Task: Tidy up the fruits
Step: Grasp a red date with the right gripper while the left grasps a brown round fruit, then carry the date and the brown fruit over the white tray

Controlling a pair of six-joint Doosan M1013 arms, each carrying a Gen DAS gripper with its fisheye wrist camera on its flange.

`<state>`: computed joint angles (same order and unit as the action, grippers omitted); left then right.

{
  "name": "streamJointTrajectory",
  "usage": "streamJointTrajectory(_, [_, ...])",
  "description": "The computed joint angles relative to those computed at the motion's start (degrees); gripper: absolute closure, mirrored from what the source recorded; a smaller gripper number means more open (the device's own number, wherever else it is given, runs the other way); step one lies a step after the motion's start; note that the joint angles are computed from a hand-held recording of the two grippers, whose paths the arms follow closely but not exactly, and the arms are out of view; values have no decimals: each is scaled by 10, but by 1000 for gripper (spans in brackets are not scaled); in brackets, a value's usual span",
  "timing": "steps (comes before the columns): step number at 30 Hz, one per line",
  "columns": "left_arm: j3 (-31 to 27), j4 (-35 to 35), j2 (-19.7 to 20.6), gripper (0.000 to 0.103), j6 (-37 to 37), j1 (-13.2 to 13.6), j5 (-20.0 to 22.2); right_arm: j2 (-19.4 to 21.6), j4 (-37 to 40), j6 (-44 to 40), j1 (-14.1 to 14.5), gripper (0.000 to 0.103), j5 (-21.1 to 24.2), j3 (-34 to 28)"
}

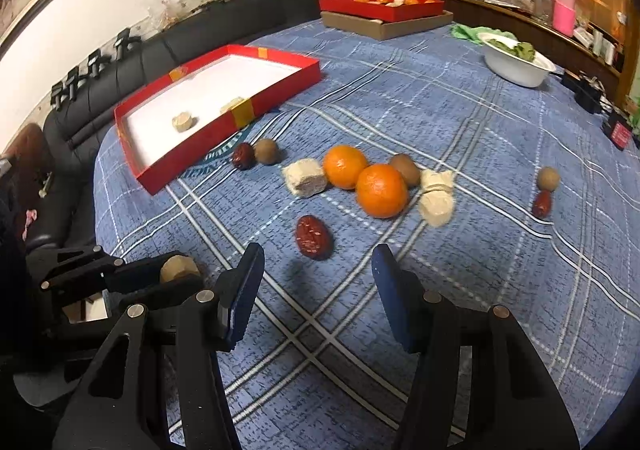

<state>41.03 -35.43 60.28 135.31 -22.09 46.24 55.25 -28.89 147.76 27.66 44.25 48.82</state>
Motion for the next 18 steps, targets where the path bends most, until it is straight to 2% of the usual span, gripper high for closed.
streamJointTrajectory(6, [-7,-6,4,87,-4,2,6,23,25,-38,-5,47,25,-45])
streamJointTrajectory(8, [-9,-6,5,87,-8,2,8,36,43,-54,-7,74,53,-70])
streamJointTrajectory(9, [-10,-7,5,87,-9,3,8,42,47,-54,-7,84,70,-80])
streamJointTrajectory(14, [-12,-8,6,87,-13,3,10,43,38,-51,-4,84,85,-84])
streamJointTrajectory(18, [-12,-8,6,87,-16,3,8,36,31,-33,-3,84,77,-69])
